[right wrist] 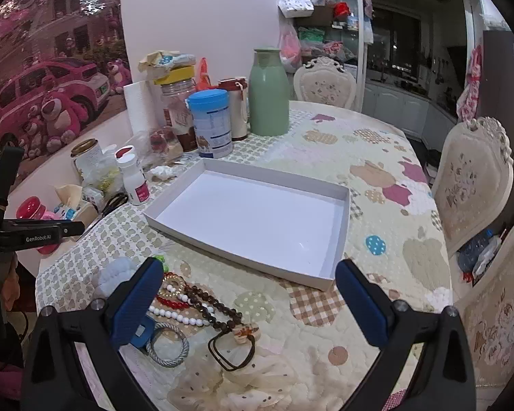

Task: Organize jewelry
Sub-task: 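Hold the scrunchie in the left tool beside the jewelry pile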

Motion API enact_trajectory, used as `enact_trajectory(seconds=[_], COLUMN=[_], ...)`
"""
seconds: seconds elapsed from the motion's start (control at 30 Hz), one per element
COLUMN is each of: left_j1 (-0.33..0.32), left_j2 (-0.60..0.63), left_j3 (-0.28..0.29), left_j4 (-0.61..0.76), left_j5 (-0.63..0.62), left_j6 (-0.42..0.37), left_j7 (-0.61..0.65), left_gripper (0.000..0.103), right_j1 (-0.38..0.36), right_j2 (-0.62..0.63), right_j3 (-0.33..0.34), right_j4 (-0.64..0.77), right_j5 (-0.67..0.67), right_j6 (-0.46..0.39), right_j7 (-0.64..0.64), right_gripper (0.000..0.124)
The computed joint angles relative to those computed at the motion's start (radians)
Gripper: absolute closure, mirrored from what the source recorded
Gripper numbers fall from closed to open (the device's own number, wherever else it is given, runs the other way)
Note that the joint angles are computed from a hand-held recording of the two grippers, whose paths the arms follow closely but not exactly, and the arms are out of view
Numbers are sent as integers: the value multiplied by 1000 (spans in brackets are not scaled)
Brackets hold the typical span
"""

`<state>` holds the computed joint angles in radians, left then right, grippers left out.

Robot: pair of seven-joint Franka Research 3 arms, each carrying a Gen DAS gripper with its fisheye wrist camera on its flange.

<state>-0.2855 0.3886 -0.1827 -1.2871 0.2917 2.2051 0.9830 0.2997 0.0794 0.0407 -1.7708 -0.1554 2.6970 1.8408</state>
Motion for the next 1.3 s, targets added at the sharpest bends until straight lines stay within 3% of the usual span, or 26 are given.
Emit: enact_trajectory(seconds=[0.53,1.3], left_j1=[-15,-28], left_j2=[-8,-7], left_j3=[1,-3], left_j4=[-15,-11], left_j5=[30,51], left_j6=[-4,7], left_j7=[0,1], left_gripper=[76,76], right_j1=[13,21], right_j2=[16,24], right_j3=[4,-12], right_j4=[16,31], right_j5=[38,-92], right_j6=[-11,-73], right_j7=[-53,113], right_gripper=[22,22])
